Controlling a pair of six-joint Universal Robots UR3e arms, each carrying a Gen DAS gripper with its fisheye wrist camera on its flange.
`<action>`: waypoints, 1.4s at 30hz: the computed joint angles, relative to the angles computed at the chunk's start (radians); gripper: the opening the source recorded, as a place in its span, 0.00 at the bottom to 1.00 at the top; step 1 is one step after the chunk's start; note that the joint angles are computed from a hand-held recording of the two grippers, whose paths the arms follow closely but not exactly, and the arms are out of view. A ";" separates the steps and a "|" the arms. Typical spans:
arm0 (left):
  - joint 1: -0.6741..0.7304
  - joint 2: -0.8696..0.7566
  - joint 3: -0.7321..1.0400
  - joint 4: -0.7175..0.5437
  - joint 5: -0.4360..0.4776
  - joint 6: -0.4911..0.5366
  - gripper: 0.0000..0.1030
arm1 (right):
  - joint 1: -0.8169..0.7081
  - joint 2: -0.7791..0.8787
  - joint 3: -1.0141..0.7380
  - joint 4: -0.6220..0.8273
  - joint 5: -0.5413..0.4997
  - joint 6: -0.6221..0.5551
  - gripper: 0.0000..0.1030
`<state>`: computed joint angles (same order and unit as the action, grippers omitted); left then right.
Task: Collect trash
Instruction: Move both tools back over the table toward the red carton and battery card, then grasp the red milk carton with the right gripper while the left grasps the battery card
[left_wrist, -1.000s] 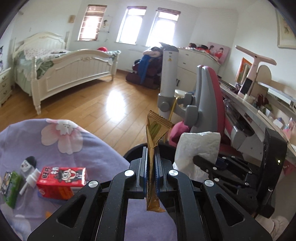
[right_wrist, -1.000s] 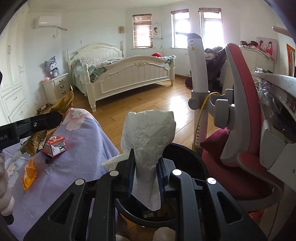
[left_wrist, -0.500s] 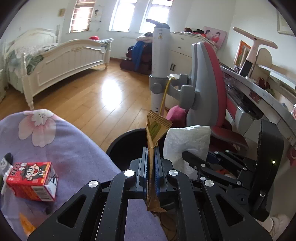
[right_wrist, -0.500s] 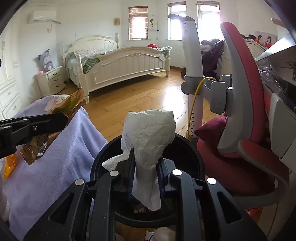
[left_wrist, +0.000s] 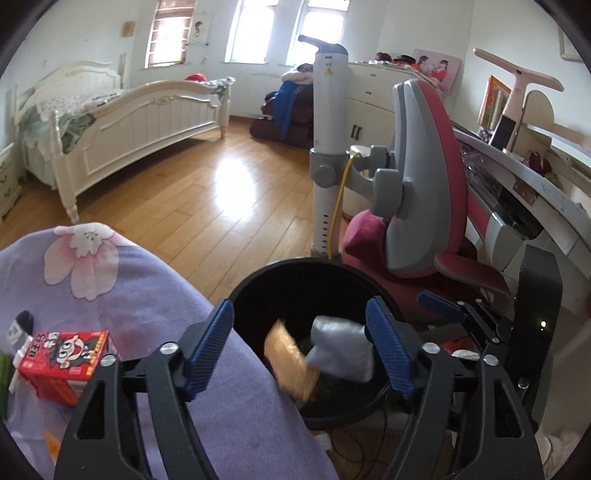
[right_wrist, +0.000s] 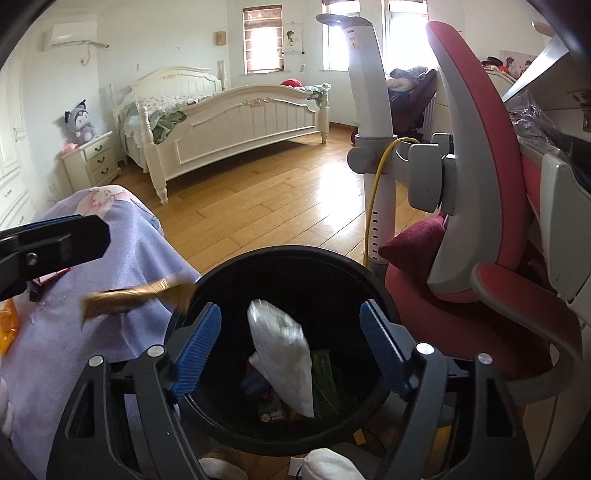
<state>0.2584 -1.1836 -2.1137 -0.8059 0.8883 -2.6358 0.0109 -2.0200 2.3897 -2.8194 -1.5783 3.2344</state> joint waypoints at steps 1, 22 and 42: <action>0.014 0.020 -0.002 -0.010 -0.002 0.010 0.76 | 0.001 -0.003 0.000 0.002 -0.001 0.001 0.77; 0.952 -0.032 0.320 -0.839 -0.144 0.695 0.76 | 0.319 0.341 -0.479 0.086 0.165 0.021 0.89; 0.829 -0.472 0.548 -0.720 -0.018 0.712 0.81 | 0.357 0.907 -1.262 0.632 0.415 -0.274 0.94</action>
<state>1.0878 -1.6555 -1.5657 -1.5261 0.8704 -1.9241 0.3681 -1.1128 1.1277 -2.1877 -1.1636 2.9599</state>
